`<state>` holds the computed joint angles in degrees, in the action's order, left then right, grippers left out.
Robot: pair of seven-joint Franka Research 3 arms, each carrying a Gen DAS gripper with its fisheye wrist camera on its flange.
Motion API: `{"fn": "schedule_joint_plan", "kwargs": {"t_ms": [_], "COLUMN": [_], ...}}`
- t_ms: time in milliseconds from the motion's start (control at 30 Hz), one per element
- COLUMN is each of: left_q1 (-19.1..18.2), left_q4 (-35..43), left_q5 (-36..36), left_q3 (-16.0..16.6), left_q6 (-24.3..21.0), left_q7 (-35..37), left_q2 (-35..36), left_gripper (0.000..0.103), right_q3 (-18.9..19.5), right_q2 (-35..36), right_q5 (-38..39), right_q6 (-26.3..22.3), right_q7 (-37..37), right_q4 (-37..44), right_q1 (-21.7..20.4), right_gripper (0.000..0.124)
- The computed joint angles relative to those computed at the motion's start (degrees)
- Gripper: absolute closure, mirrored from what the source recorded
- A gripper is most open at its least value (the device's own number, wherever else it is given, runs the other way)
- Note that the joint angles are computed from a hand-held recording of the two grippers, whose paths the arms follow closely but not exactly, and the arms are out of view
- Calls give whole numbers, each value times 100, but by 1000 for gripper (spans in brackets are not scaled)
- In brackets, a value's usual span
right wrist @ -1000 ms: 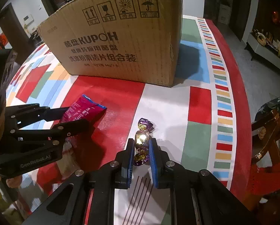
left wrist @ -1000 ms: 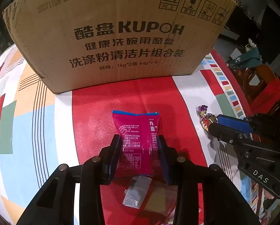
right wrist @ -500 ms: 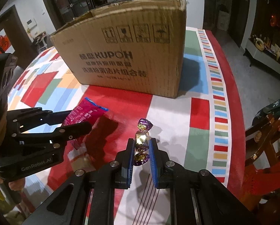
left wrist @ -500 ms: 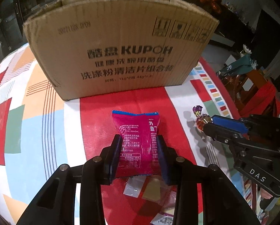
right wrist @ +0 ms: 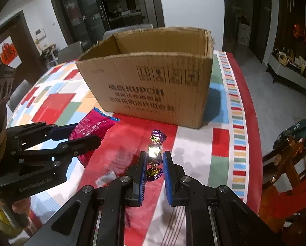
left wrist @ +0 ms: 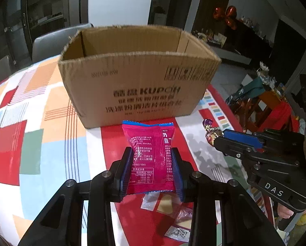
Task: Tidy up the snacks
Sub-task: 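Carry the pink bag and purple-gold candy over the cardboard box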
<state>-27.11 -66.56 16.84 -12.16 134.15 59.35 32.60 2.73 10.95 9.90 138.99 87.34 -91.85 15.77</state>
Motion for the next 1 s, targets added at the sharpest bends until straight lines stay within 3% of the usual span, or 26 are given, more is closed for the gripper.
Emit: {"fn": "schedule_joint_plan", "kwargs": {"t_ms": [400,800,1000], "left_q1": [50,-136,-207], "left_q4": [-89,923,1588], "left_q5": [147,464,512], "left_q3": [31,219,347], "left_q6": [371,133,-28], "left_q7": [6,256,431], "left_q2": [-268,106,432], "left_gripper": [67,67,67], "right_q3": [28,-9,-107], "right_q2": [-47,149,307], "right_q5": [73,128,-240], "right_q6": [492,864,1106], "right_q7": [94,310,616], "right_q4": [171,651,942], "right_q1": [35,44,130], "right_gripper": [107,107,107]}}
